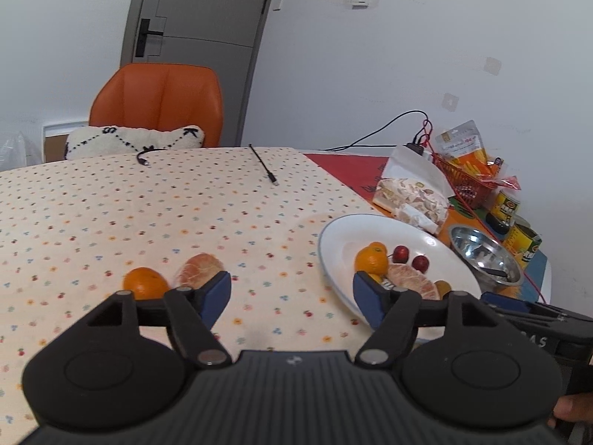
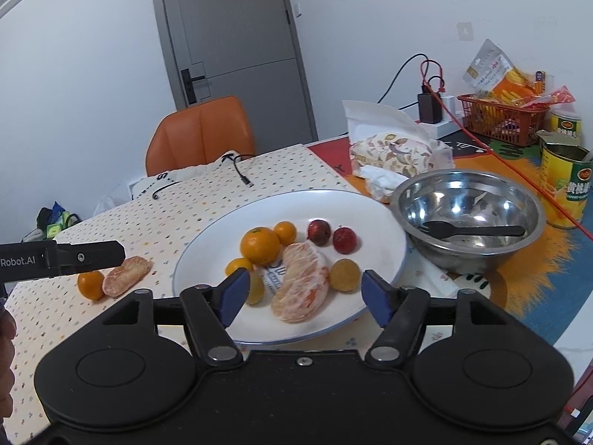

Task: Organize fruits
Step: 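Carry the kiwi and pomelo segment onto the white plate and open both grippers, then move both open grippers back toward the orange and remaining pomelo segment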

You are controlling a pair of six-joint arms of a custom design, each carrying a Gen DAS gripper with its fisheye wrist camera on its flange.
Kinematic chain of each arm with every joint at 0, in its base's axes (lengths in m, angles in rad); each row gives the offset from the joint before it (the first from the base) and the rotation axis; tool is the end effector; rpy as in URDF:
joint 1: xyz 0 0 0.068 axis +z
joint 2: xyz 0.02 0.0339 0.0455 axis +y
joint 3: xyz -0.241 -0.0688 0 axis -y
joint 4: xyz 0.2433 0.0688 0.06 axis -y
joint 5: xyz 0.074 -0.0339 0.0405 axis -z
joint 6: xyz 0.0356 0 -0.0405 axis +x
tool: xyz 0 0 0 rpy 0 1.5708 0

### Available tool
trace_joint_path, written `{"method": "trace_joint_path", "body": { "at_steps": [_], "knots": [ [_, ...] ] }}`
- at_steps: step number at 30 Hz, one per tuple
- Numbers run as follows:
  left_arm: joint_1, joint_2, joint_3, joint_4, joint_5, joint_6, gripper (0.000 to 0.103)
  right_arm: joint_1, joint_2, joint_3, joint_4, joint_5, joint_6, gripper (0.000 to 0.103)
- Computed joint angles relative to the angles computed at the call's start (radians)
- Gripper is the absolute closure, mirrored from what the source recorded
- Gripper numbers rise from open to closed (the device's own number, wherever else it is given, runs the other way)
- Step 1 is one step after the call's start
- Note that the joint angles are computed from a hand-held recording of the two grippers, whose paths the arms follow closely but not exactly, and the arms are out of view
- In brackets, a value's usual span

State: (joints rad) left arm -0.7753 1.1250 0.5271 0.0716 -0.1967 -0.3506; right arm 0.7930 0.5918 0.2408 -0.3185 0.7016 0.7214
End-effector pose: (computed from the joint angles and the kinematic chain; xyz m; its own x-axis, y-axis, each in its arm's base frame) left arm 0.1799 -0.1666 0.1889 -0.5313 0.0490 -0.8458 0.4081 0.8897 -0.2048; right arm 0.1205 0.0896 0.1578 -0.4518 0.2601 -0.8533 0.1457 0.9652 0.2171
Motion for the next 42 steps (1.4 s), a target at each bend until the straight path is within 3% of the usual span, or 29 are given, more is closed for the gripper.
{"method": "trace_joint_path", "body": {
  "at_steps": [2, 11, 29, 42],
  "knots": [
    [0.014, -0.028, -0.019, -0.012, -0.008, 0.005, 0.026, 0.014, 0.022, 0.009, 0.011, 0.003, 0.010, 0.026],
    [0.109, -0.113, -0.075, -0.059, 0.017, 0.004, 0.022, 0.078, 0.155, 0.048, 0.123, 0.007, -0.001, 0.011],
    [0.305, -0.221, -0.150, -0.077, 0.137, 0.039, 0.022, 0.111, 0.471, 0.162, 0.375, -0.064, -0.077, 0.009],
    [0.387, -0.195, -0.170, -0.030, 0.176, 0.079, 0.022, 0.129, 0.651, 0.267, 0.448, -0.092, -0.117, 0.008]
  ]
}}
